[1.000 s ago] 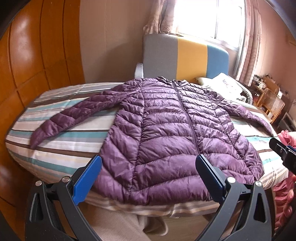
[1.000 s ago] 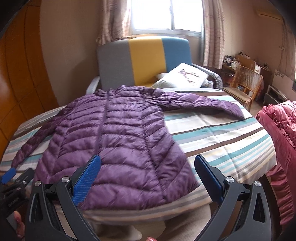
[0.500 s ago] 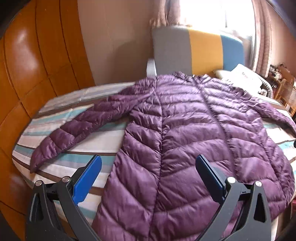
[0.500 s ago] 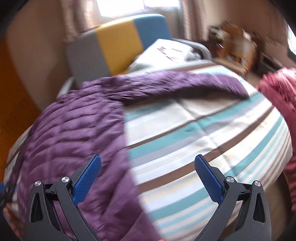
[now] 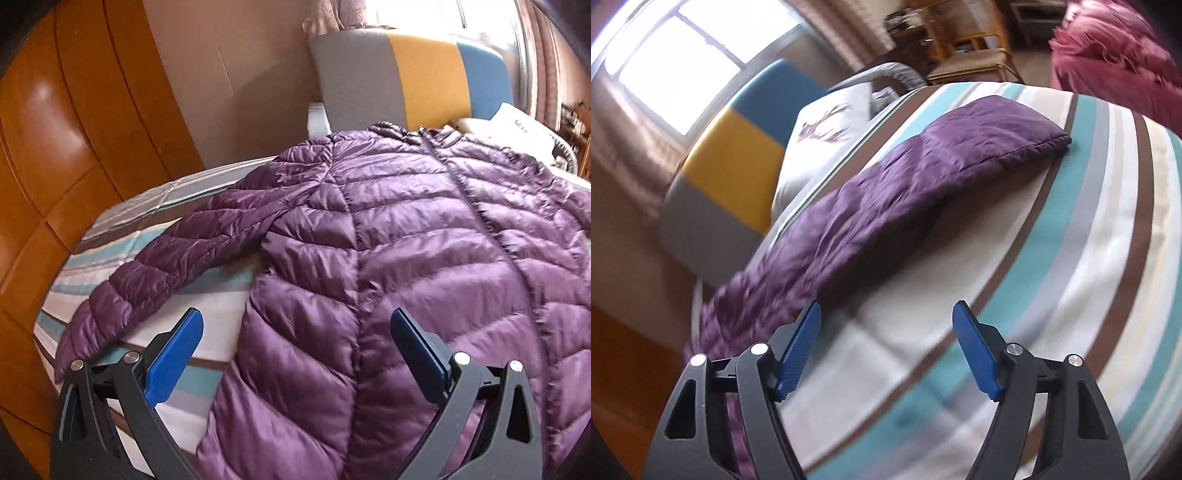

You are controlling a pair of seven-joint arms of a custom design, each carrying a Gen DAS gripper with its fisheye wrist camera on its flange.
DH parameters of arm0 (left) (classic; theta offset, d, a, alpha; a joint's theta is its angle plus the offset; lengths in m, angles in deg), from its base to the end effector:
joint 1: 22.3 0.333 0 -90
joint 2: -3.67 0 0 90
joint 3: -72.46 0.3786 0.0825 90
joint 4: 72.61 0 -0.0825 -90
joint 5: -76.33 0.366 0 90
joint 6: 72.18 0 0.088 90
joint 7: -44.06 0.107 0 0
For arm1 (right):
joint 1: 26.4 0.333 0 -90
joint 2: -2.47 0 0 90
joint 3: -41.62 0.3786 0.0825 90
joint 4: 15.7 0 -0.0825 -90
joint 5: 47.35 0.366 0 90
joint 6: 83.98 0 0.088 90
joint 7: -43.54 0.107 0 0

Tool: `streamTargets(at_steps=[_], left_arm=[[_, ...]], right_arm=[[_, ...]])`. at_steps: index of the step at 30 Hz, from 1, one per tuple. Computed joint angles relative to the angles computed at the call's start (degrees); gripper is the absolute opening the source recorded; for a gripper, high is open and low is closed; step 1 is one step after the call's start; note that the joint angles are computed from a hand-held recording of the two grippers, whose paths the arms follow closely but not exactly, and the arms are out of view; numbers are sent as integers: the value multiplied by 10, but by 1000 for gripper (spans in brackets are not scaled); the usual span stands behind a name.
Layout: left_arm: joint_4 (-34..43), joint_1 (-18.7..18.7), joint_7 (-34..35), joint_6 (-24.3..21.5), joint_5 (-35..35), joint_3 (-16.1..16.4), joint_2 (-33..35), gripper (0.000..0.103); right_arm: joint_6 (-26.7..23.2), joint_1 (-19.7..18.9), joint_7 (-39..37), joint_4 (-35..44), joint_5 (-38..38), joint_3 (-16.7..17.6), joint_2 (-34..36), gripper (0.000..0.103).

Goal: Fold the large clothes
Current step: 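Grasp the purple jacket's sleeve cuff with the right gripper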

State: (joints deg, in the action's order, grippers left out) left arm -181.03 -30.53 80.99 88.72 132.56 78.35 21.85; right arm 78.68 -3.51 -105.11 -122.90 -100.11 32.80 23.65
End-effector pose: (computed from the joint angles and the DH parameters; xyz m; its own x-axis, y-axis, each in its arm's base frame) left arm 0.6569 -0.0743 0.4587 0.1189 -0.9608 -0.2503 -0.7381 0.0831 -0.6695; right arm 0.6378 0.2158 0.4389 -0.6438 -0.5451 -0.5370 -0.3337 0.8316 -0.4440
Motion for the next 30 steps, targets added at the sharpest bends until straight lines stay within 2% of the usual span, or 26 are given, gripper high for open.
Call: streamTargets(at_steps=[4, 5, 8, 15, 17, 18, 21, 26, 30], left_arm=[[17, -1, 1, -22, -2, 4, 17, 101], [19, -1, -2, -25, -2, 6, 20, 101], [24, 1, -2, -26, -5, 8, 29, 101], [9, 9, 11, 10, -34, 13, 33, 101], [4, 18, 36, 22, -66, 7, 34, 101], [2, 21, 51, 26, -85, 4, 35, 101], [-8, 23, 78, 48, -130, 8, 35, 101], [-26, -26, 45, 63, -101, 64, 27, 101], [-32, -22, 48, 74, -108, 62, 25, 101]], right_arm=[[30, -7, 69, 7, -9, -31, 17, 71], [29, -10, 70, 10, -4, -32, 21, 67], [31, -7, 99, 15, -11, -50, 31, 66], [54, -7, 170, 19, -50, -84, 44, 36], [38, -23, 137, 19, -30, -66, 42, 14], [21, -41, 91, 23, -1, -43, 41, 13], [-14, -42, 31, 35, 19, -30, 41, 8], [-122, -18, -63, 93, -10, -22, 45, 8], [-165, -10, -149, 147, -24, -2, 60, 8]])
